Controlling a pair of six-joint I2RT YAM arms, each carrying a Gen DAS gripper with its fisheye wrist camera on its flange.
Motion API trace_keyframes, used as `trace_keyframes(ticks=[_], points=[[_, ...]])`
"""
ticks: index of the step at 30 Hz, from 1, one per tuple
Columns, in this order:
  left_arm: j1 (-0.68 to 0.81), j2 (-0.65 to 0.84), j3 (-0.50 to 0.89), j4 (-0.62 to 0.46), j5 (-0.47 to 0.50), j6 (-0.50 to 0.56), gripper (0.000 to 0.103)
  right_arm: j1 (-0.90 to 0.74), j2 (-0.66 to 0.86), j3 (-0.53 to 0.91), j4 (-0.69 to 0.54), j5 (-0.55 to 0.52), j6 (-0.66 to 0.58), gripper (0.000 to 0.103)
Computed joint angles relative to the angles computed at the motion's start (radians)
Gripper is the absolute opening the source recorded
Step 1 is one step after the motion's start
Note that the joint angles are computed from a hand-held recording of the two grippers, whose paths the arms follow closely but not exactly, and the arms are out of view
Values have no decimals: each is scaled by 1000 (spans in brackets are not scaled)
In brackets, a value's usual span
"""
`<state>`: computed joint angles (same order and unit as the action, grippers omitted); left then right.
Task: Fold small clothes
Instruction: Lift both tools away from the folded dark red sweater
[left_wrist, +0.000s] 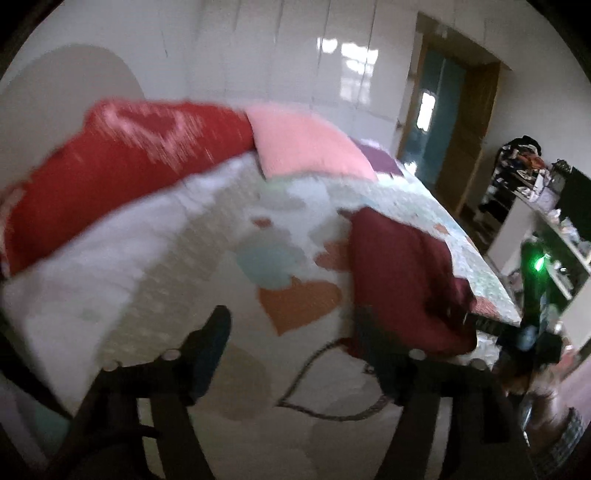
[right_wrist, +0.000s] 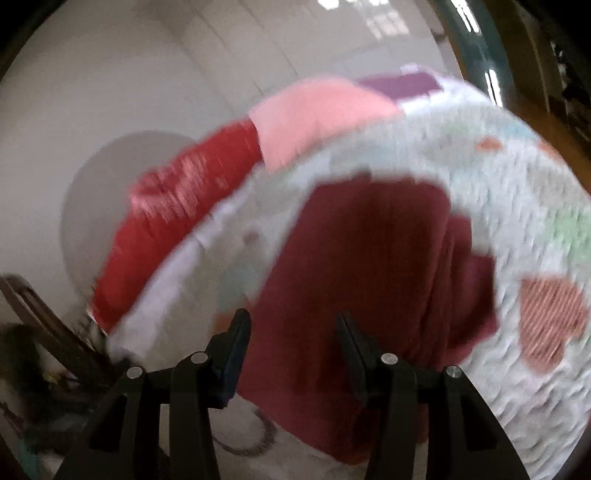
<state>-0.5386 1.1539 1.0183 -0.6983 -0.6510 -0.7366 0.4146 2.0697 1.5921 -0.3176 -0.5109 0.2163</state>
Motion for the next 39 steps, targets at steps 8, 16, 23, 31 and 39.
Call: trace_keyframes(ticks=[8,16,23,31,39], points=[[-269,-39,70,-224,-423,-186,99,-21,-182,-341,193,133,82,43],[-455,165,214,-629,-478,-577,103,-14,-449,-620,267,248,170,56],[-516,204,233,-581,-366,-564,103,0,-580,-746,258,308,174,60],[-536,241,252,-545,-310,-547,103,21,-666,-823,234,382,133,67],[-511,228,221,-501,-256,-533,103,48,-682,-857,224,428,112,68]])
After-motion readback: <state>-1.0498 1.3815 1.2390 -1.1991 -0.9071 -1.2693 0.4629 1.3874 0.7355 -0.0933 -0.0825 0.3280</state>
